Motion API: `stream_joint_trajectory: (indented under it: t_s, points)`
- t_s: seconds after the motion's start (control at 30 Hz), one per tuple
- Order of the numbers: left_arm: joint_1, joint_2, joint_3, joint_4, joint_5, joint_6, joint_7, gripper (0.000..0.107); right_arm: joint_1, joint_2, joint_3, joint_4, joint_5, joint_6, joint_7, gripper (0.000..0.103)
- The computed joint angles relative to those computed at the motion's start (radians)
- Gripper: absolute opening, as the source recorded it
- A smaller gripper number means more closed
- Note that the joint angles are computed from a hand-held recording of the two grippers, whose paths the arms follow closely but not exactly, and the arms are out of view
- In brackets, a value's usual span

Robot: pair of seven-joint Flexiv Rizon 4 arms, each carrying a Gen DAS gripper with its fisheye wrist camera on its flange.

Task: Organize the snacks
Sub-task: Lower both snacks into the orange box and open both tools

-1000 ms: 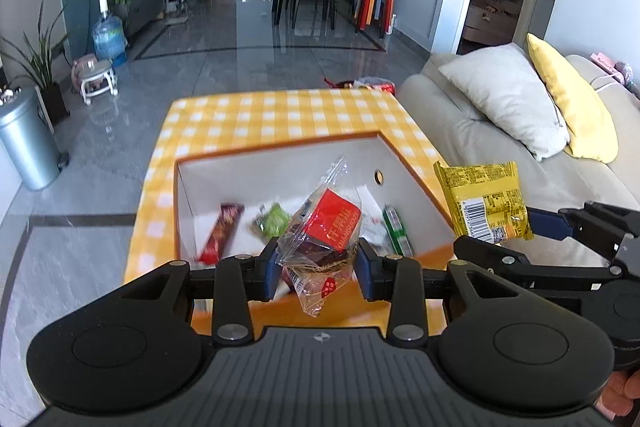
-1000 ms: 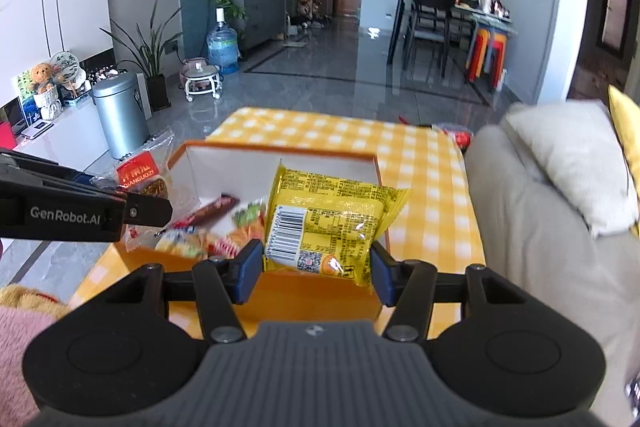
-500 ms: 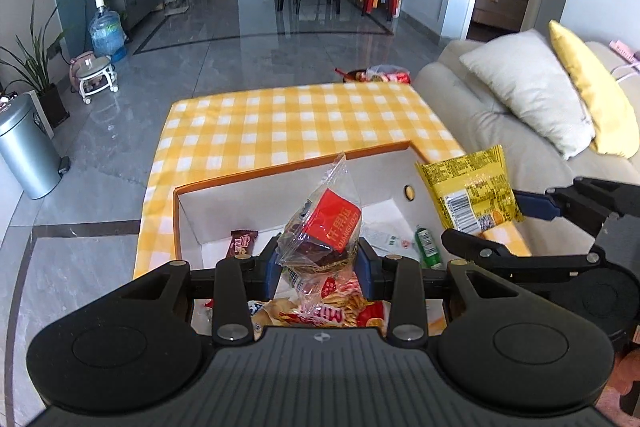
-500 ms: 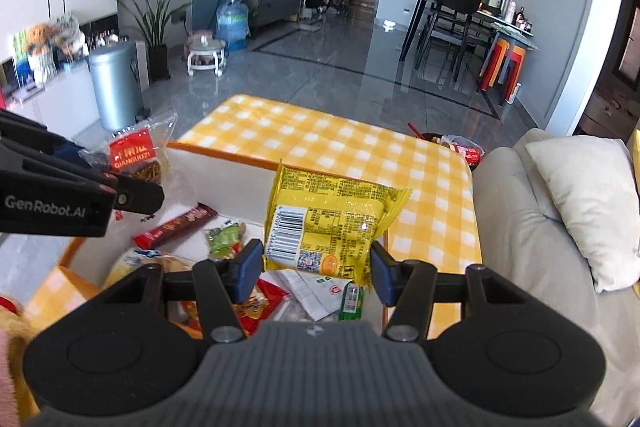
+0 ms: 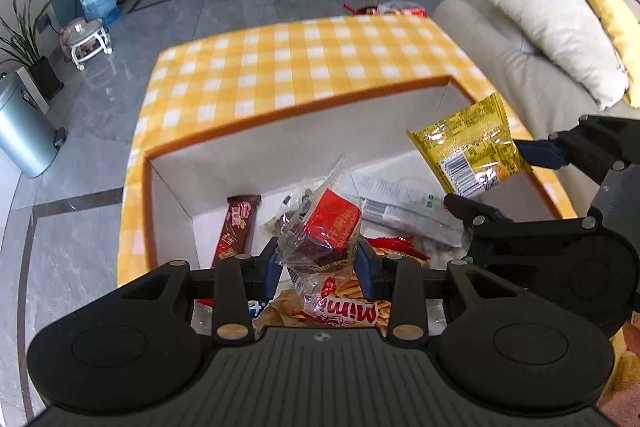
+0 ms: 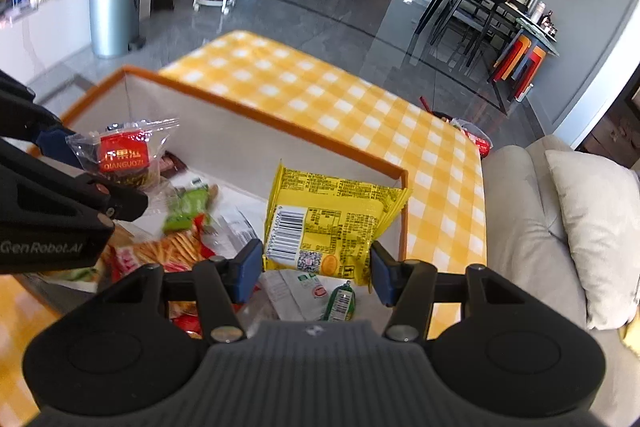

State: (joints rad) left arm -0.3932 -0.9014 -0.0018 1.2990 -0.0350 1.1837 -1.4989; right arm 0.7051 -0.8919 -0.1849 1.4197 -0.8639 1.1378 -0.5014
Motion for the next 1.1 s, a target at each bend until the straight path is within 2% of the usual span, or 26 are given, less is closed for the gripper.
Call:
stream_joint_trajectory:
  t_s: [0.4, 0.63, 0.7, 0.73, 0.77, 0.83, 0.87, 1.0, 1.1]
  points:
    - [-0.015, -0.095, 0.024, -0.159, 0.019, -0.151, -0.017, 0.042, -0.028, -0.093, 0.053, -0.121, 0.1, -0.115, -0.187, 0.054]
    - [-0.014, -0.12, 0.028, -0.206, 0.038, -0.209, -0.031, 0.044, -0.041, -0.126, 0.086, -0.172, 0.172, -0.17, -0.277, 0.055]
    - [-0.012, -0.118, 0.028, -0.204, 0.044, -0.207, -0.037, 0.045, -0.04, -0.127, 0.084, -0.175, 0.182, -0.177, -0.287, 0.055]
    - [-0.013, -0.118, 0.032, -0.204, 0.049, -0.202, -0.042, 0.05, -0.041, -0.126, 0.083, -0.175, 0.187, -0.174, -0.29, 0.056]
    - [-0.018, -0.114, 0.04, -0.197, 0.059, -0.189, -0.051, 0.052, -0.043, -0.125, 0.085, -0.172, 0.193, -0.168, -0.292, 0.06]
    - [-0.022, -0.101, 0.047, -0.175, 0.074, -0.158, -0.062, 0.067, -0.047, -0.116, 0.09, -0.16, 0.204, -0.153, -0.297, 0.063]
    - [-0.022, -0.093, 0.048, -0.162, 0.08, -0.141, -0.066, 0.07, -0.05, -0.114, 0.095, -0.158, 0.21, -0.15, -0.306, 0.064]
    - [-0.014, -0.057, 0.038, -0.108, 0.085, -0.08, -0.062, 0.077, -0.048, -0.089, 0.096, -0.132, 0.221, -0.138, -0.312, 0.076]
    - [-0.025, -0.022, 0.06, -0.052, 0.105, 0.004, -0.081, 0.079, -0.054, -0.059, 0.11, -0.104, 0.232, -0.113, -0.323, 0.085]
